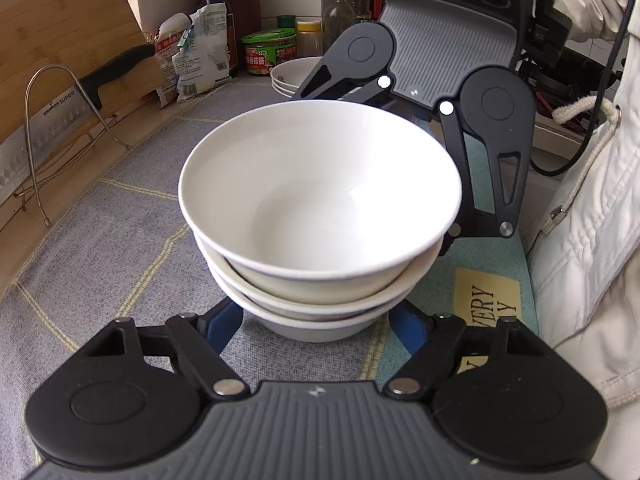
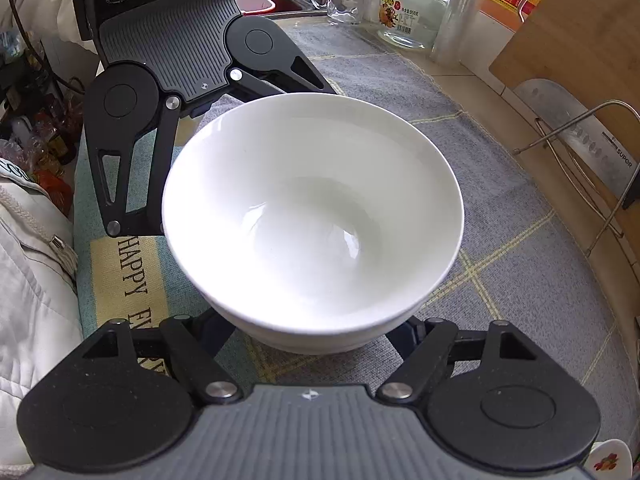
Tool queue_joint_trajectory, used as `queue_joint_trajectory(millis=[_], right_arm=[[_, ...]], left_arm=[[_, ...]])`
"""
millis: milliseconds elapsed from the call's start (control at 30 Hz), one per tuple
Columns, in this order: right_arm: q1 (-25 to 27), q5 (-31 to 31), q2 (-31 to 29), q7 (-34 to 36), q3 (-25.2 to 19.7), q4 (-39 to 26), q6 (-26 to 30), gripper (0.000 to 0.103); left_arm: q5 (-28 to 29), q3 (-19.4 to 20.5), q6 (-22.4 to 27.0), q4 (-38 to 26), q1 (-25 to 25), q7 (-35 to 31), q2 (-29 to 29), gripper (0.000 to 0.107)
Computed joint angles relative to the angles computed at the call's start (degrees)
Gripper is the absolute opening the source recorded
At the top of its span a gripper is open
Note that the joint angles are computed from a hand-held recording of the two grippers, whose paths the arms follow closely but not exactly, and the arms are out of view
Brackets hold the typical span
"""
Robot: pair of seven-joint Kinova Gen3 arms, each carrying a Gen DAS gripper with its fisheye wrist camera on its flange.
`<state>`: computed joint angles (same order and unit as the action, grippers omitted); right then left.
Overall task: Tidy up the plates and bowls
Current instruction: 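Lift and carry the bowl stack with both tools over the plate stack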
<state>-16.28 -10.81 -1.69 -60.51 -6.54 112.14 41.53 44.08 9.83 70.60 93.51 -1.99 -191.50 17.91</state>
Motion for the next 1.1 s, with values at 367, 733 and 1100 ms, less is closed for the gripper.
queue_joint_trajectory(millis=[367, 733, 1100], right_arm=[[-0.1, 0.5, 0.5, -0.5, -0.3, -1.2, 1.6, 0.083], [-0.3, 1.2, 0.5, -2.0, -0.4, -1.3, 1.7, 0.083], [-0.7, 1.8, -0.4, -1.6, -0.3, -2.3, 3.4, 0.083]], left_arm=[[-1.0, 0.6, 0.4, -2.0, 0.5, -0.1, 1.4, 0.084], [-2.0, 1.1, 0.4, -2.9, 1.1, 0.0, 1.8, 0.084], [-2.6, 0.9, 1.5, -4.0, 1.6, 3.4, 0.9, 0.084]])
